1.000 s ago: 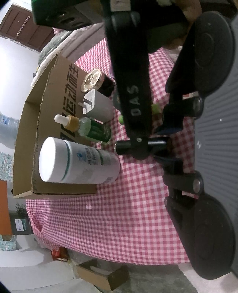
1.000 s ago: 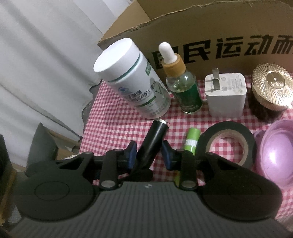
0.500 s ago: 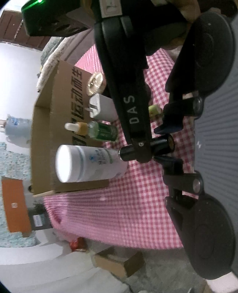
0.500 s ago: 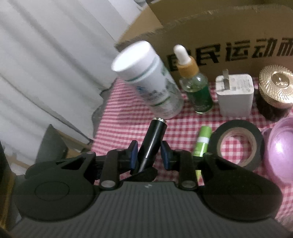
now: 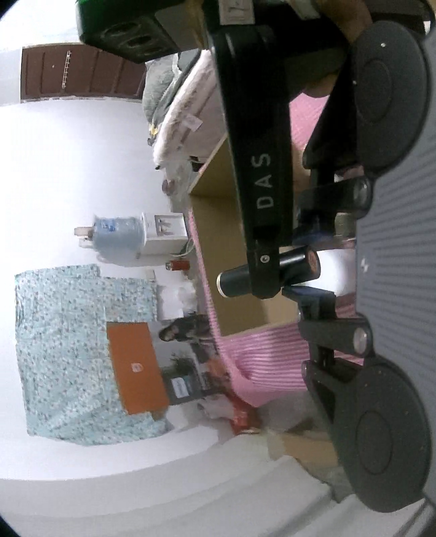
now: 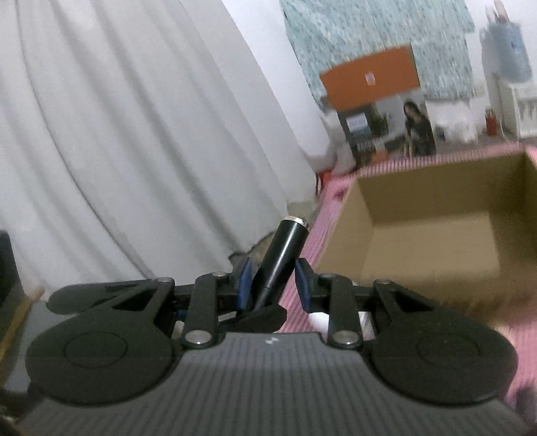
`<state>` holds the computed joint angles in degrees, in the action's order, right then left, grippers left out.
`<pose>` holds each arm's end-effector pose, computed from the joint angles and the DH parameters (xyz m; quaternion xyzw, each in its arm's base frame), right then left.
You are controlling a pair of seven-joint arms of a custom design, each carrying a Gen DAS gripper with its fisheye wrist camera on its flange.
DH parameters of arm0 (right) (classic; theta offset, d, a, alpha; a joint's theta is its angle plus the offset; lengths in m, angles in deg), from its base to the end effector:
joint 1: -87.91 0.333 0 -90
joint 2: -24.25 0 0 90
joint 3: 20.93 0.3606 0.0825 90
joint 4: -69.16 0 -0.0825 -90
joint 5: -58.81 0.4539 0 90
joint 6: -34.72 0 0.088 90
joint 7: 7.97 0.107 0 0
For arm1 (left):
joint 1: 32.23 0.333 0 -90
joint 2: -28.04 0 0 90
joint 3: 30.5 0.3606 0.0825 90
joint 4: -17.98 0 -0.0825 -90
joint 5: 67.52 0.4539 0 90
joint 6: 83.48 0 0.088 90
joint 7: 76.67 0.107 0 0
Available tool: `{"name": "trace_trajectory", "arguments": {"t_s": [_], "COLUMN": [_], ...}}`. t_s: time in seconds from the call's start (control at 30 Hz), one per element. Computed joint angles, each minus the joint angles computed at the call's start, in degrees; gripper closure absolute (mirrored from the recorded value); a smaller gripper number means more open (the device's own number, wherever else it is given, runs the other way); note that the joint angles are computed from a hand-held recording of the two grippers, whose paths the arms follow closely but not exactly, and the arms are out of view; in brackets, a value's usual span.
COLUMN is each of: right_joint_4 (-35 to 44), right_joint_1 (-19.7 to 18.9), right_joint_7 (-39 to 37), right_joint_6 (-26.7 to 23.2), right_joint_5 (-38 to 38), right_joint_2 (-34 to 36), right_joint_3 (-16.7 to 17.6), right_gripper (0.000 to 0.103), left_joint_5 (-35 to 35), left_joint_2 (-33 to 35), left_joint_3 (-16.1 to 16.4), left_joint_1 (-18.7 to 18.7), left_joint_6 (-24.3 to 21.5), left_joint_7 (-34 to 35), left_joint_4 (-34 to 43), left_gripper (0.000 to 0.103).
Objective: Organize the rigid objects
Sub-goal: 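Lift the black cylinder with the right gripper and carry it into the box, then open the right gripper to drop the black cylinder in the box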
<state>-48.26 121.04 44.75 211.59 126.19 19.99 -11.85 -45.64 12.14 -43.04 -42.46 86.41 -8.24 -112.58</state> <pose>0.5087 0.3628 0.5815 -0.6643 0.5152 -0.0674 0.5373 0.5075 -0.2521 0.5893 -0.4929 0.7325 -0.3565 0.3056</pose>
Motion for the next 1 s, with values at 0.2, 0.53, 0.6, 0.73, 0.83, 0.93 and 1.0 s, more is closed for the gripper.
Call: {"name": "trace_trajectory", "arguments": {"t_s": [0.2, 0.53, 0.6, 0.73, 0.83, 0.93, 1.0], "right_joint_4": [11.8, 38.4, 41.9, 50.2, 52.6, 50.5, 48.4], "right_joint_1": [-6.7, -14.5, -15.6, -16.8, -17.7, -18.5, -19.0], "right_joint_7": [10.3, 31.4, 33.6, 38.0, 39.9, 40.2, 40.0], "right_joint_6": [-11.5, -32.6, -35.0, -39.1, -39.9, -39.3, -38.7], "right_joint_5": [-10.8, -25.1, -26.8, -29.0, -28.6, -27.7, -27.1], "right_joint_2": [8.9, 32.7, 35.7, 42.5, 44.8, 43.5, 41.9], "right_joint_3": [-2.1, -1.8, -0.9, 0.7, 2.0, 2.9, 3.1], "right_gripper": [0.075, 0.076, 0.077, 0.077, 0.077, 0.076, 0.076], "left_joint_5": [-4.3, -6.6, -6.8, -5.7, -4.2, -4.3, -3.1], "left_joint_2": [14.7, 36.1, 39.4, 43.4, 43.2, 43.1, 43.0], "left_joint_3": [1.3, 1.6, 1.8, 2.5, 3.0, 2.9, 3.5], "left_joint_1": [-1.3, -1.2, -1.4, -2.4, -2.8, -2.6, -3.1], "left_joint_6": [-8.7, -28.5, -31.7, -35.6, -35.0, -34.5, -34.1], "left_joint_7": [8.1, 13.7, 14.2, 14.9, 14.6, 14.9, 13.9], "left_joint_4": [17.3, 42.7, 46.7, 51.4, 50.8, 50.8, 50.9], "left_gripper": [0.076, 0.080, 0.080, 0.082, 0.079, 0.079, 0.072]}}
